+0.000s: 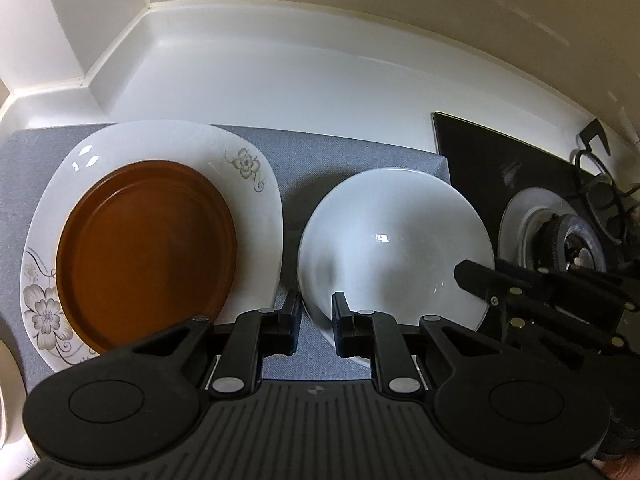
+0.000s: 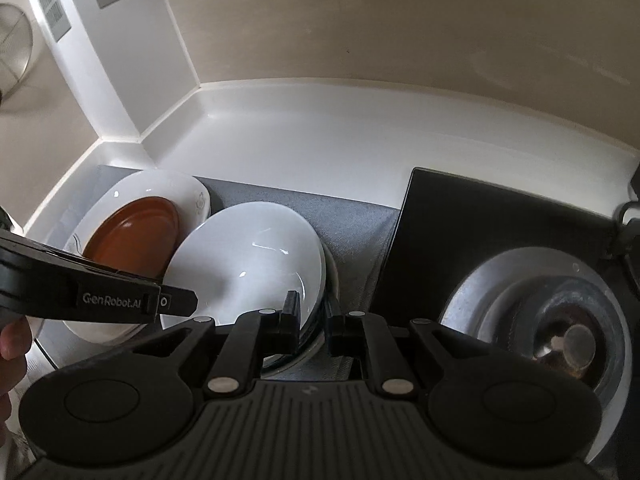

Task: Organize plates and bowls

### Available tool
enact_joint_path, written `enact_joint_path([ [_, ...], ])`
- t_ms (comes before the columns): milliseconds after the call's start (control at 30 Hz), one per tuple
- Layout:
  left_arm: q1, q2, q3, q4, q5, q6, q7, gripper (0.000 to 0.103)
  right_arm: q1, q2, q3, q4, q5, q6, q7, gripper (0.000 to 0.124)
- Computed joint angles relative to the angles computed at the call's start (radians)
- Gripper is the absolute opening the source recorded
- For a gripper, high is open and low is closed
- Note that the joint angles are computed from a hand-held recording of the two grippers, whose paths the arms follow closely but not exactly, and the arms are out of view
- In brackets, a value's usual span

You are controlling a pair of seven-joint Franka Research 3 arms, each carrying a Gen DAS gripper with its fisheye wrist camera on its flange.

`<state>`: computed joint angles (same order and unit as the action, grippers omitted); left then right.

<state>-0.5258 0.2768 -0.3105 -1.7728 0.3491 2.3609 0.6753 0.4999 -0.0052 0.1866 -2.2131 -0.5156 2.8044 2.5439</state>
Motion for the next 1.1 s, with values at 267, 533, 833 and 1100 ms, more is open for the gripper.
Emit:
enact_joint_path([
  [267, 0.057, -0.019, -0.013, -0.065, -0.139, 0.103, 0.001, 0.024, -0.020, -0.036, -0.009, -0.062, 0.133, 0.093, -0.035, 0.015],
  [533, 0.105, -0.036, -0.037, -0.120, -0.322, 0.166, 0.059, 0.027, -0.043, -0.057, 0.019, -0.111, 0.319, 0.170, -0.161, 0.039],
  [833, 0.093, -0.010, -0.035, -0.112, -0.340, 0.167, 0.076, 0.027, -0.006, 0.014, -0.003, -0.072, 0.508, 0.148, -0.301, 0.027],
  [1100, 0.060, -0.076, -0.045, -0.196, -0.307, 0.180, 0.052, 0.029, 0.021, -0.072, 0.014, -0.159, 0.710, 0.142, -0.405, 0.026],
])
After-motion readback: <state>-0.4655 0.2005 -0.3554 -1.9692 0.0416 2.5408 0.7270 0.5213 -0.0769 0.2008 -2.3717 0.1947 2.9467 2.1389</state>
